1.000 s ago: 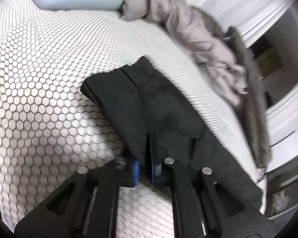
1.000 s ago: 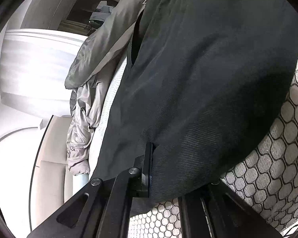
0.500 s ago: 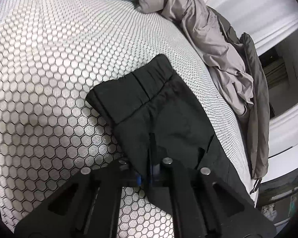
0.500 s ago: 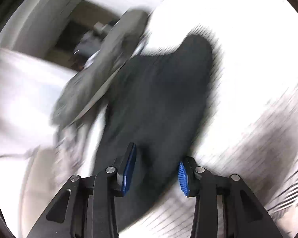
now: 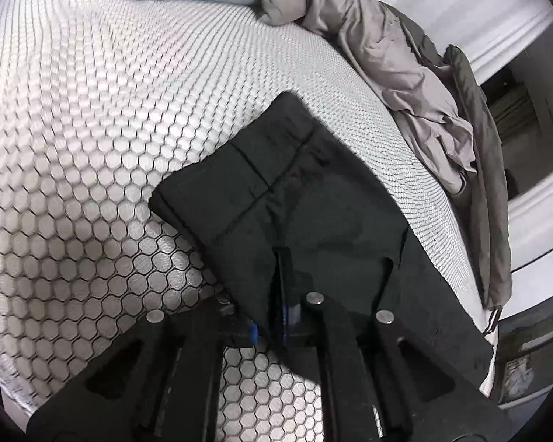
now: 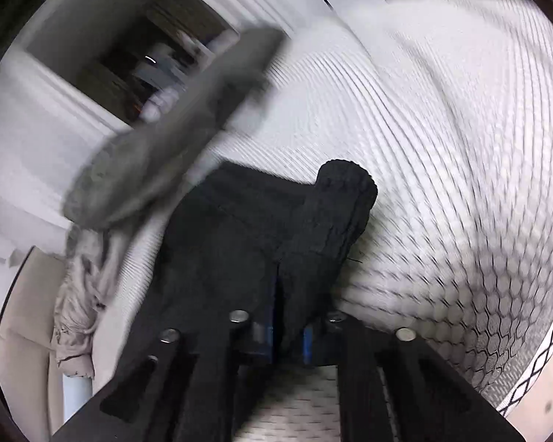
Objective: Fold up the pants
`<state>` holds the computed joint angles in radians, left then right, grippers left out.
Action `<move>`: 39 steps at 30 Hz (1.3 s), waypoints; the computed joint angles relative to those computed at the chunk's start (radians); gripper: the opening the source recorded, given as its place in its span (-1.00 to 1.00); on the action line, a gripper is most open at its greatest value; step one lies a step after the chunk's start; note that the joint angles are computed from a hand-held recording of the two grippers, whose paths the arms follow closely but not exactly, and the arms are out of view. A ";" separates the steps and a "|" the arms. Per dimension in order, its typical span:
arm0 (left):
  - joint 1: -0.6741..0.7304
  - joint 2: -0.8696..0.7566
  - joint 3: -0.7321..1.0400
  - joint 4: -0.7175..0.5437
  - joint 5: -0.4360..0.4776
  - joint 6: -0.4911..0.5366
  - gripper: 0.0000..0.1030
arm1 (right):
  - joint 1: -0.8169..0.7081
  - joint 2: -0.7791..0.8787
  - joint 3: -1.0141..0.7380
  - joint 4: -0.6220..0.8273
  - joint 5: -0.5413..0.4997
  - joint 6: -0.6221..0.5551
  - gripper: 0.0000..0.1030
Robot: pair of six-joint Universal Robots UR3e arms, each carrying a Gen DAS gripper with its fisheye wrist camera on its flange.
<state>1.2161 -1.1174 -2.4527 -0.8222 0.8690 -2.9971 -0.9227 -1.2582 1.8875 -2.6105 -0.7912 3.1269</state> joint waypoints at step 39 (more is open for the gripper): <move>-0.589 0.279 0.038 0.176 0.160 -0.217 0.97 | -0.041 -0.436 0.187 0.135 0.435 -0.365 -0.75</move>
<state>0.6268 -0.8383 -2.4148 -0.6463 1.0291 -3.2143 -0.9637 -1.6941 2.0745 -2.4757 -0.3563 2.7614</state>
